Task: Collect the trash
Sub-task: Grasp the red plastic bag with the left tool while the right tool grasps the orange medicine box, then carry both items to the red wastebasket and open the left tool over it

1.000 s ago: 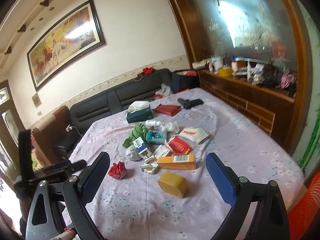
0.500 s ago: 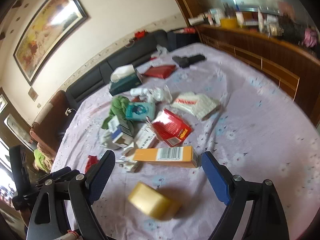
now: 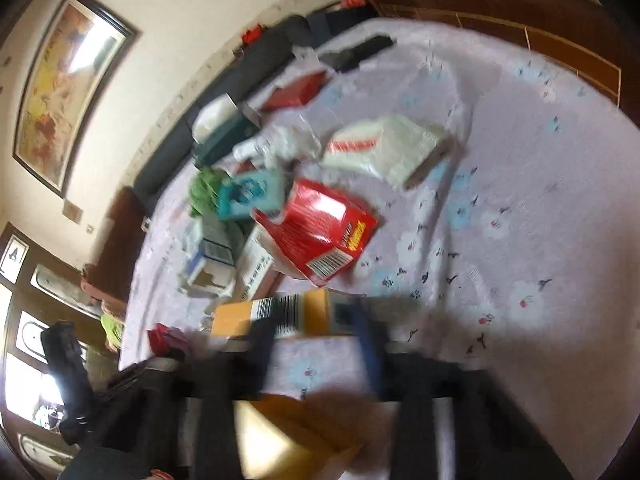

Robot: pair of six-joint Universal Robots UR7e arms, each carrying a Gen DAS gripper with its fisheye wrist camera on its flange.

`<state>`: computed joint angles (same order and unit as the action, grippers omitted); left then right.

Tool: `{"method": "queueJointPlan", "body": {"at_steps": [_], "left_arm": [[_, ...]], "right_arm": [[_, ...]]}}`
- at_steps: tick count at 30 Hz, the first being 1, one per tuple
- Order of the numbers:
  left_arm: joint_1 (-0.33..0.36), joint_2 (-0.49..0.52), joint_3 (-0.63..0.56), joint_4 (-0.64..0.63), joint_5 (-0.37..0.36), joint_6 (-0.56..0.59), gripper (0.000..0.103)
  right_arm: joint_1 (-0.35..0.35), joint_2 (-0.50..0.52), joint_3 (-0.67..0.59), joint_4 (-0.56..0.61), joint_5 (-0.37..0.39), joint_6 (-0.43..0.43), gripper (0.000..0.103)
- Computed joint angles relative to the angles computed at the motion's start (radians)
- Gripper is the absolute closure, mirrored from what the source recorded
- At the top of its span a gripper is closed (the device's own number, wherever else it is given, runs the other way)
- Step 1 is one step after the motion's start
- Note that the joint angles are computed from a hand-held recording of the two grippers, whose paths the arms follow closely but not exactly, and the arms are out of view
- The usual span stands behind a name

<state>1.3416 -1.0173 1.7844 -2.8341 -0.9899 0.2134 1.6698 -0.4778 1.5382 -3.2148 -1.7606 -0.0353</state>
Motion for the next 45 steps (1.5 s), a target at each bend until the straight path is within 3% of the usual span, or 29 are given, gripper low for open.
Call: {"method": "queueJointPlan", "body": {"at_steps": [1, 6, 9, 10, 12, 17, 24, 26, 27, 28, 29, 37, 45], "left_arm": [[-0.003, -0.004, 0.007, 0.000, 0.003, 0.000, 0.092], [-0.013, -0.038, 0.055, -0.013, -0.017, -0.004, 0.093], [-0.017, -0.056, 0.077, -0.016, -0.026, -0.005, 0.093], [-0.019, -0.058, 0.081, -0.020, -0.025, -0.006, 0.093], [-0.020, -0.067, 0.088, -0.019, -0.030, -0.009, 0.093], [-0.024, -0.076, 0.097, -0.031, -0.030, -0.007, 0.093], [-0.024, -0.071, 0.094, -0.032, -0.025, -0.005, 0.093], [-0.022, -0.069, 0.089, -0.029, -0.028, -0.007, 0.093], [-0.021, -0.068, 0.088, -0.029, -0.027, -0.008, 0.093], [-0.021, -0.068, 0.087, -0.029, -0.027, -0.008, 0.093], [-0.019, -0.067, 0.086, -0.027, -0.030, -0.010, 0.093], [-0.022, -0.090, 0.112, -0.063, -0.063, -0.009, 0.093], [-0.082, -0.159, 0.200, -0.139, -0.081, 0.004, 0.093]], "right_arm": [[0.002, -0.008, 0.011, -0.011, -0.007, 0.003, 0.103], [0.006, -0.042, 0.073, -0.069, 0.003, -0.008, 0.103], [-0.001, -0.062, 0.098, -0.076, 0.075, -0.044, 0.097], [-0.002, -0.061, 0.088, -0.061, 0.088, -0.060, 0.064], [0.005, -0.057, 0.065, -0.033, 0.057, -0.112, 0.009], [0.004, -0.032, -0.044, 0.163, 0.035, -0.251, 0.013], [0.038, 0.064, -0.230, 0.404, -0.106, -0.473, 0.013], [0.047, 0.091, -0.266, 0.435, -0.135, -0.512, 0.025], [0.050, 0.098, -0.277, 0.458, -0.140, -0.518, 0.045], [0.051, 0.103, -0.281, 0.476, -0.142, -0.523, 0.057], [0.050, 0.101, -0.278, 0.480, -0.129, -0.524, 0.060], [0.071, 0.058, -0.159, 0.313, -0.111, -0.556, 0.072], [0.089, -0.092, 0.081, 0.014, -0.020, -0.405, 0.072]]}}
